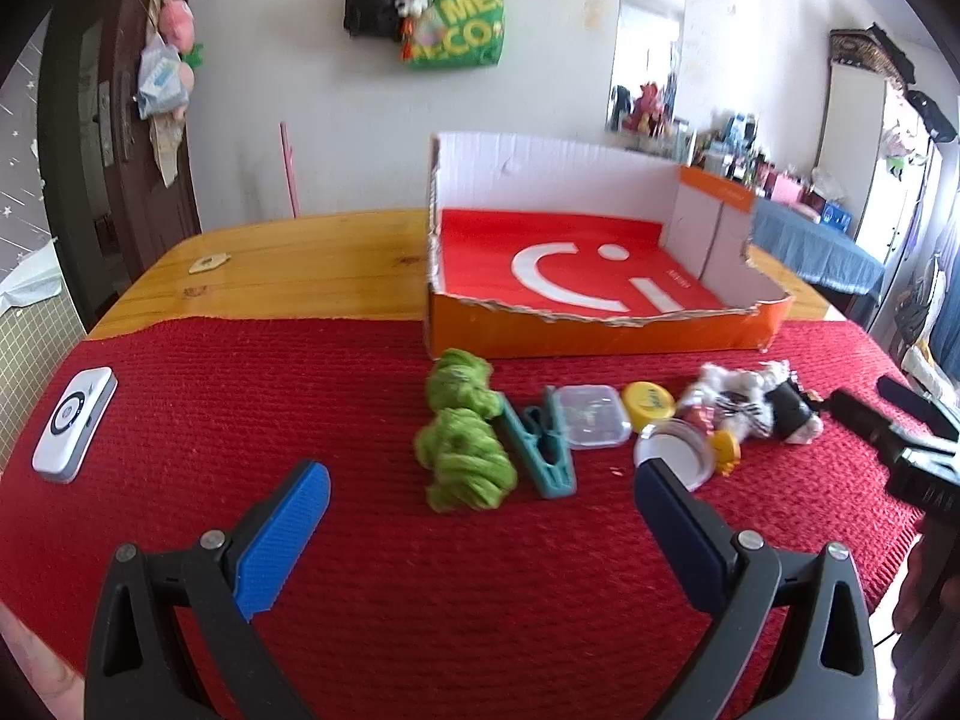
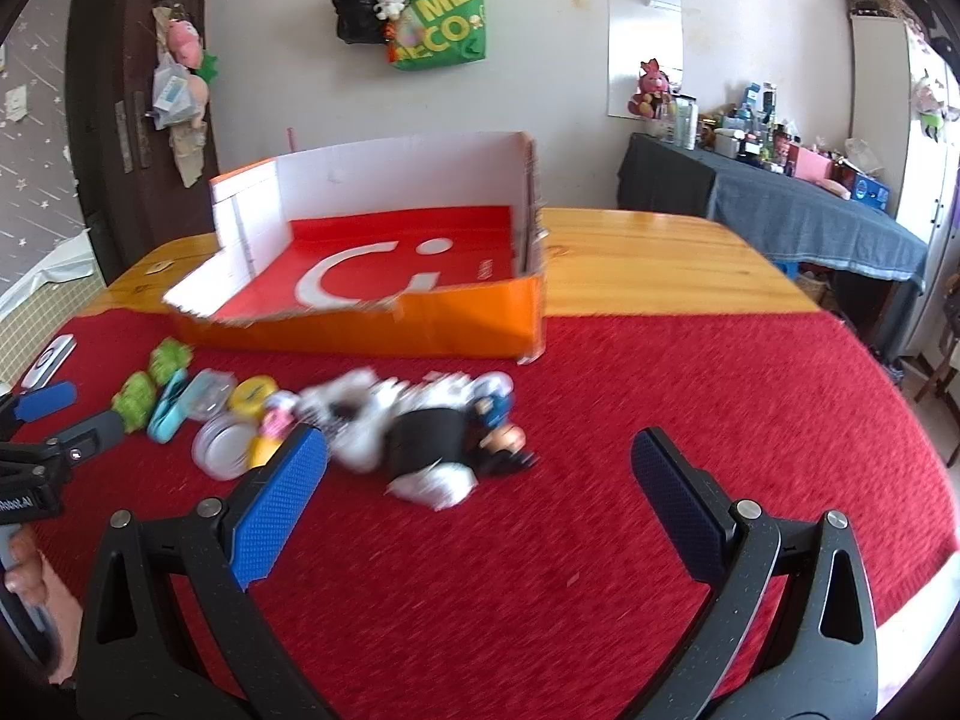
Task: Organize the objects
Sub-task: 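Grasp a green yarn bundle with the left tool while the right tool grasps the blue-hat figurine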
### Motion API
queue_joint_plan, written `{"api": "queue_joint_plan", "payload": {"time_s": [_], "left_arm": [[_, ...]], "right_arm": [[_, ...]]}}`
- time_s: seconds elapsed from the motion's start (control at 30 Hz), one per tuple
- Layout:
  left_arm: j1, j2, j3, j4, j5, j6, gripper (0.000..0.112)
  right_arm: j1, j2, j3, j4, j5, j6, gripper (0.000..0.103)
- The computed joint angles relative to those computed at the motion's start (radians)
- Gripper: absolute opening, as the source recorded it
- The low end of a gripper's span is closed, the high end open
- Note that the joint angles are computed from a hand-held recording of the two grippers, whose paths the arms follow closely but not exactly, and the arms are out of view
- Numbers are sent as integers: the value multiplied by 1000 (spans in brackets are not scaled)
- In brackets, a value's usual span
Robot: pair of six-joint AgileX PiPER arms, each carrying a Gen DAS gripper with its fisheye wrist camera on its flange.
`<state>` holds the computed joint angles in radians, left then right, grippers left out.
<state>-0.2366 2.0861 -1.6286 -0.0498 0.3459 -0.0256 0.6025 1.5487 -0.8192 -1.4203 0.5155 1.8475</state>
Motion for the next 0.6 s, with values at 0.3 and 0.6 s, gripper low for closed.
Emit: {"api": "queue_joint_plan", "payload": {"time_s": [0.3, 0.6], "left_arm": [[64, 127, -242, -82, 286, 168, 103], [65, 261, -477, -5, 463, 178, 103]], "right_arm": [[-203, 52, -102, 446, -110, -571, 103], [-268, 126, -174, 795, -116, -960, 103]]}}
